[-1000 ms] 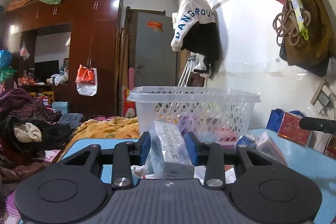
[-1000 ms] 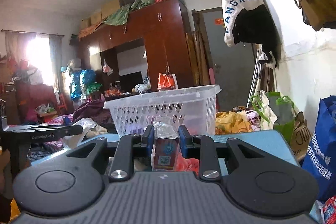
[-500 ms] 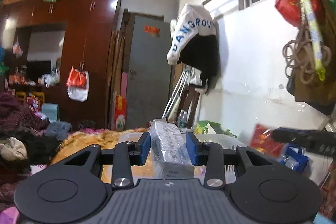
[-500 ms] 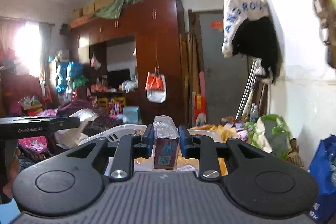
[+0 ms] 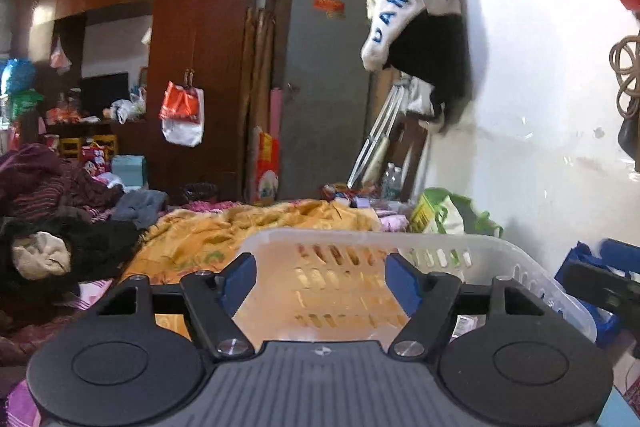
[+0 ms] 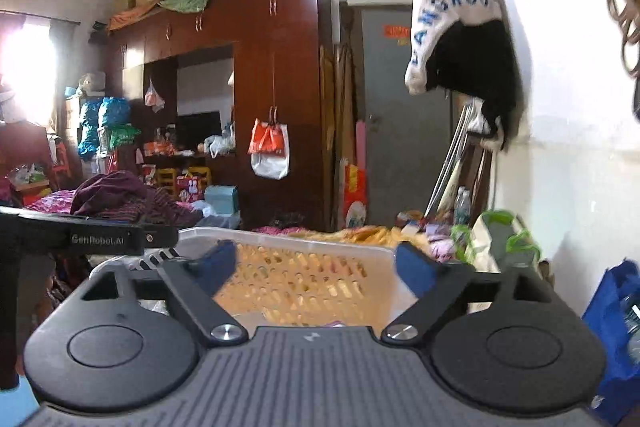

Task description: Organize objects

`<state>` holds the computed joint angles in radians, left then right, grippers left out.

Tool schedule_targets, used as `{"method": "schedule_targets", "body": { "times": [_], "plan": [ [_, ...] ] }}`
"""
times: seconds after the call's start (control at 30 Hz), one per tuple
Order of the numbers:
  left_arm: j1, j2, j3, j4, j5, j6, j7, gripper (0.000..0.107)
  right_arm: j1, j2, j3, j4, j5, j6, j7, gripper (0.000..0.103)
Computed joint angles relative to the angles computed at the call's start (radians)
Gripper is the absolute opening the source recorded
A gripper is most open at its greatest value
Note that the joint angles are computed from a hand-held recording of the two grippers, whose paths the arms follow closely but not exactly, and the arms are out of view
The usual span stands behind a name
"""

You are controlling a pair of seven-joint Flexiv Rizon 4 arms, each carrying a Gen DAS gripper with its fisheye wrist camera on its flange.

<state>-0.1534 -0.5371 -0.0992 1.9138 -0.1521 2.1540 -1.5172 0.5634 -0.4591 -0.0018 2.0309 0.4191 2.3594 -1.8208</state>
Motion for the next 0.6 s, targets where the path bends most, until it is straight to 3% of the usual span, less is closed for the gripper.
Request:
{"method": "schedule_targets", "body": {
  "times": [0.03, 0.2, 0.3, 0.4, 0.53, 0.6],
  "plan": [
    [0.018, 0.014, -0.013, 0.020, 0.028, 0.016, -0.013, 0.075, -0.008, 0.006, 0.012, 0.025, -0.007, 0.024, 0.006, 0.102],
    [0.128, 0.117, -0.063, 0.215, 0.220, 0.064, -0.115, 0.082, -0.086, 0.047, 0.090, 0.211, -0.095, 0.069, 0.104, 0.103],
    [0.101, 0.149, -0.020, 0.315, 0.244, 0.066, -0.086, 0.082, -0.067, 0.097, 0.077, 0.277, -0.070, -0.041, 0.112, 0.103],
    [0.134, 0.164, -0.035, 0.384, 0.296, 0.078, -0.127, 0.081, -0.125, 0.111, 0.121, 0.348, -0.175, -0.029, 0.181, 0.103],
    [0.010, 0.166, 0.053, 0.437, 0.169, 0.074, -0.025, 0.079, -0.071, 0.122, 0.090, 0.369, -0.146, -0.037, 0.141, 0.099],
    [0.002, 0.169, 0.050, 0.433, 0.134, 0.037, -0.004, 0.075, -0.059, 0.123, 0.079, 0.363, -0.136, -0.059, 0.130, 0.095]
  ]
}}
